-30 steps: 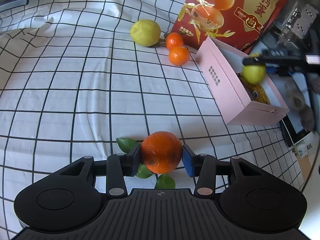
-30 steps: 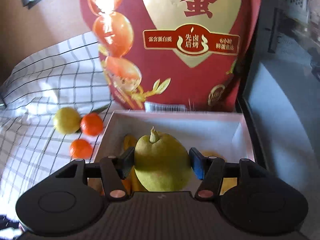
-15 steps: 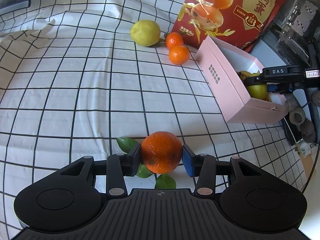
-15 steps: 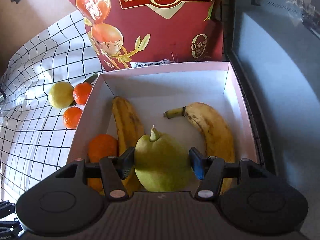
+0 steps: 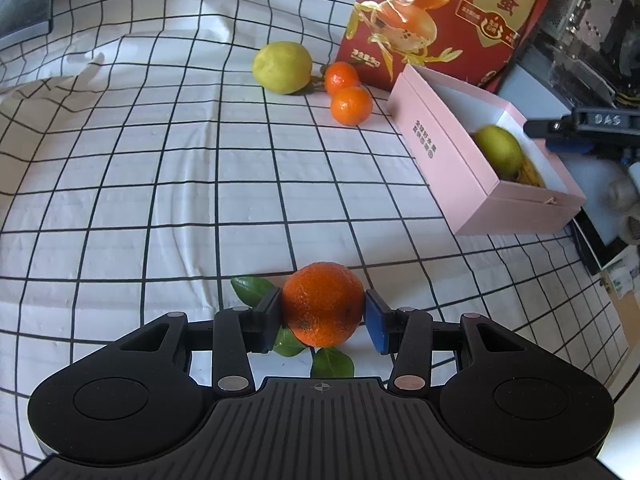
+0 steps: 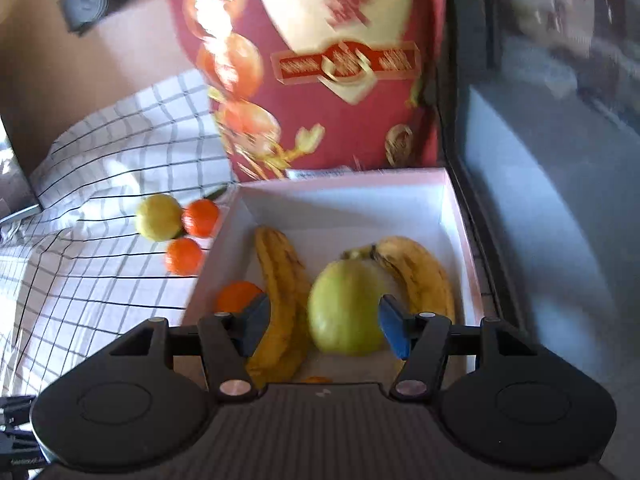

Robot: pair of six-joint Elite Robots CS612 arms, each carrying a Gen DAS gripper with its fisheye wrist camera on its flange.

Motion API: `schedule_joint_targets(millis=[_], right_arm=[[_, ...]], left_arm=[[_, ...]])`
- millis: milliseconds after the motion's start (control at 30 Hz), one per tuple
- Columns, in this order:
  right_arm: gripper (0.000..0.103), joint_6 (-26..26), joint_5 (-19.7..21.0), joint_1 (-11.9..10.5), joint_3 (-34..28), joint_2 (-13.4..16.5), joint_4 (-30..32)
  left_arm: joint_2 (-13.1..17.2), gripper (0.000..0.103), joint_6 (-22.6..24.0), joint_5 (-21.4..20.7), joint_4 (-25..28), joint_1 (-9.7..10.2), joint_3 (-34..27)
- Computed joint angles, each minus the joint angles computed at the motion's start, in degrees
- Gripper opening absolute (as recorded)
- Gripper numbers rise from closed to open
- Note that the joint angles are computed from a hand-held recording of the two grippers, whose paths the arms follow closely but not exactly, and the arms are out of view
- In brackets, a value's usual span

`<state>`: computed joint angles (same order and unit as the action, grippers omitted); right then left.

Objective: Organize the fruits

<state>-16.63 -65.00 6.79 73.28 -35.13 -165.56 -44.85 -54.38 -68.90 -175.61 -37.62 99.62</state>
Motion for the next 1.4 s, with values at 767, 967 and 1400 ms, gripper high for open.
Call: schedule_joint_targets(millis=[767, 967, 1400], right_arm=[[0.065, -12.5, -10.9, 11.2, -14.5, 7.8, 8.9], [0.061, -13.2, -19.0, 12.8, -18.4, 10.2, 13.0], [0.042, -16.4, 0.6, 8.2, 0.6, 0.0, 6.1]], left_arm=[[-2.3, 0.048, -3.2, 1.9, -3.0, -0.49, 5.3], [-2.3, 0.049, -3.3, 2.4, -2.7, -0.68, 5.1], [-2.1, 0.049, -4.3, 3.3, -2.5, -0.75, 4.9]])
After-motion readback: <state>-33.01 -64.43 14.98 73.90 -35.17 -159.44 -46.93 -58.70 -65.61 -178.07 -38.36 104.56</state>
